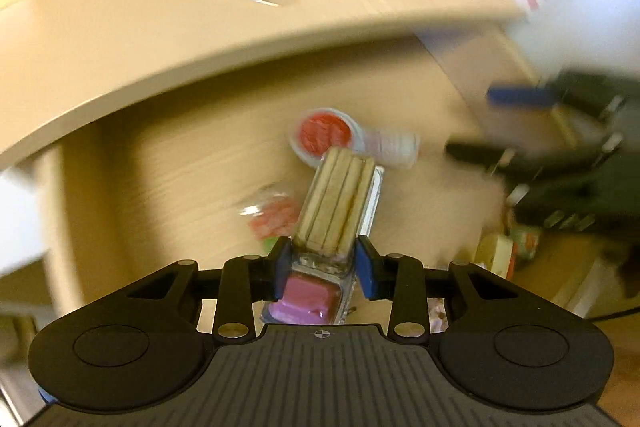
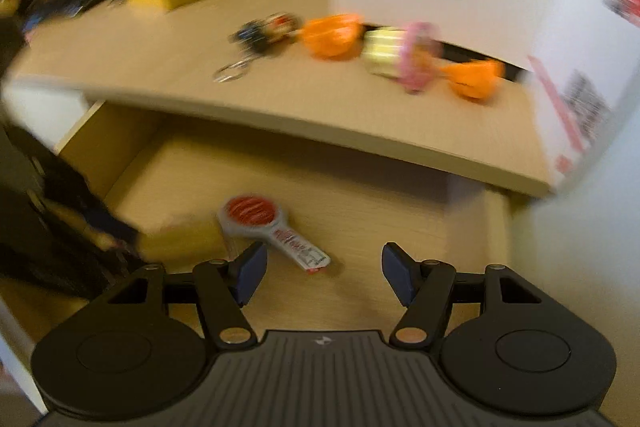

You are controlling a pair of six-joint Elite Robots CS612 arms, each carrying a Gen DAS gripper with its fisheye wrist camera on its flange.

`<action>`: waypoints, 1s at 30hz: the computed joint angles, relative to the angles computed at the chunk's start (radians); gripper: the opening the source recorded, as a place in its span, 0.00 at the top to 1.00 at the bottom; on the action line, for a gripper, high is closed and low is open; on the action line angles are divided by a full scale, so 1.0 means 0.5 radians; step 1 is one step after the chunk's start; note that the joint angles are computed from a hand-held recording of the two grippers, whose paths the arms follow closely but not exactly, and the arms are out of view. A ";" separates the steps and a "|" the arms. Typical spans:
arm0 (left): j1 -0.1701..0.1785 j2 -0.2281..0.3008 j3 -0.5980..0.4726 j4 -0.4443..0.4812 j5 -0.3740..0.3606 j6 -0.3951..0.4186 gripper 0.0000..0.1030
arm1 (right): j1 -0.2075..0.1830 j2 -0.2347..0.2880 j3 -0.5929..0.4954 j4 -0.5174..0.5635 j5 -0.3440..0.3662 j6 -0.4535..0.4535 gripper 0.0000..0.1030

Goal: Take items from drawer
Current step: 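Lift the biscuit pack with the left tool while the right tool grasps the red lollipop card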

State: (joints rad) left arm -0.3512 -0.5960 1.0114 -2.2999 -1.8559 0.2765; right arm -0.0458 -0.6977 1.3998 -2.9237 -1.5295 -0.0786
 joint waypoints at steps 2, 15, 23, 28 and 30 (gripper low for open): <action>0.026 -0.023 0.043 -0.092 0.008 -0.168 0.63 | 0.015 0.043 -0.097 0.123 0.040 -0.185 0.37; 0.150 -0.049 0.099 -0.256 -0.076 -0.638 0.63 | 0.032 0.335 -0.587 0.590 0.196 -0.525 0.37; 0.165 -0.035 0.090 -0.343 -0.111 -0.709 0.63 | -0.032 0.376 -0.725 0.965 0.463 -0.224 0.37; 0.159 -0.046 0.118 -0.385 -0.118 -0.742 0.63 | -0.017 0.259 -0.562 0.943 0.598 -0.405 0.37; 0.150 -0.056 0.136 -0.374 -0.090 -0.739 0.63 | 0.020 0.255 -0.545 0.822 0.412 -0.398 0.37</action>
